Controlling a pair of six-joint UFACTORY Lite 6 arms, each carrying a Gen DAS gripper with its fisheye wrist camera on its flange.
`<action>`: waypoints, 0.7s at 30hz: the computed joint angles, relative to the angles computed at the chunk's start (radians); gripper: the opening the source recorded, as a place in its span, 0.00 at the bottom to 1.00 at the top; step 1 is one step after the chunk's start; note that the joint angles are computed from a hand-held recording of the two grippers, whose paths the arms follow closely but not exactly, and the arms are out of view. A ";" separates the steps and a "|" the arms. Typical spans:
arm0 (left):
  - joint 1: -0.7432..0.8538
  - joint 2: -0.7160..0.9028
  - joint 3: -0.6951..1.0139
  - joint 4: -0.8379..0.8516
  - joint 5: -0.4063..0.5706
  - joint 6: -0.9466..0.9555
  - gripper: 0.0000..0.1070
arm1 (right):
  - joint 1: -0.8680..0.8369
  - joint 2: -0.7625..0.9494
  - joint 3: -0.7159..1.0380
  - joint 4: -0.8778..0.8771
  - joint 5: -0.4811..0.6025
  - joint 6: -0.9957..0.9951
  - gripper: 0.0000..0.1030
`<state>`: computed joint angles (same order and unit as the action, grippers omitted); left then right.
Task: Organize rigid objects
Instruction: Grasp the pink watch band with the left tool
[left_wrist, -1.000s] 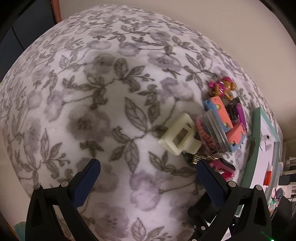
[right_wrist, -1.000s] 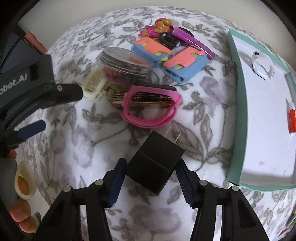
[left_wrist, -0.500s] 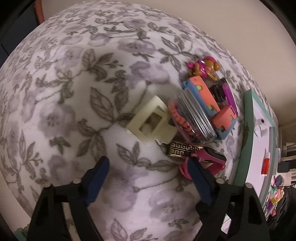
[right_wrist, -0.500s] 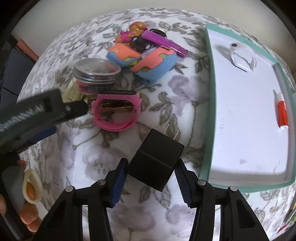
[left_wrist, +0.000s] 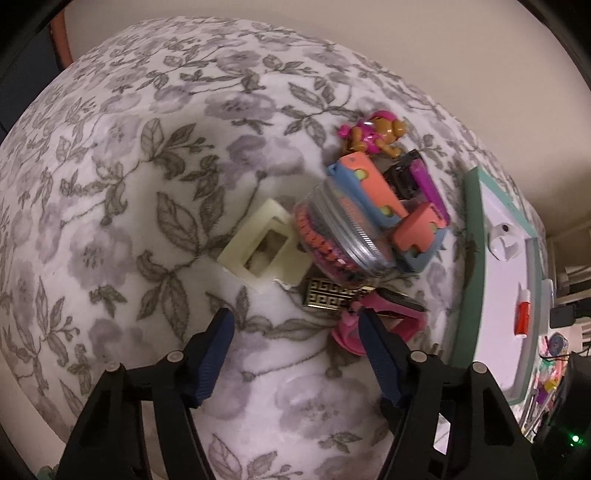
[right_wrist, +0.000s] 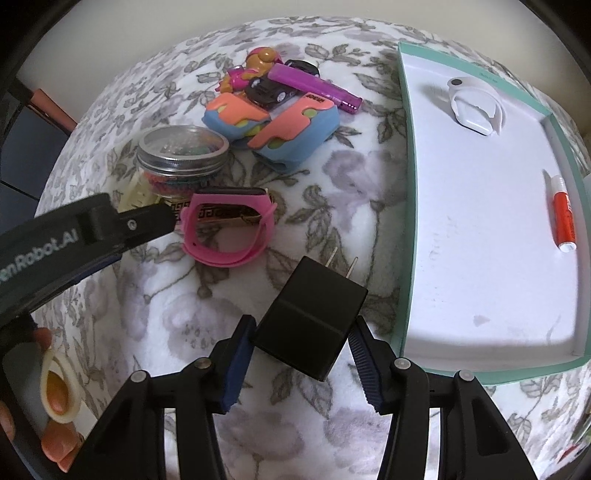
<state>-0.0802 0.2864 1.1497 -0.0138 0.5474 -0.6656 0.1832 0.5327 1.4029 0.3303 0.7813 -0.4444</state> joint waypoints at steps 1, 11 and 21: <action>-0.005 0.003 0.007 0.007 0.001 -0.001 0.64 | 0.001 -0.001 0.000 0.000 0.000 0.005 0.53; -0.036 0.055 0.046 -0.052 -0.024 0.090 0.46 | -0.019 -0.026 0.019 0.001 0.020 -0.003 0.53; -0.073 0.106 0.075 -0.069 -0.064 0.122 0.23 | -0.041 -0.032 0.039 0.004 0.032 -0.008 0.53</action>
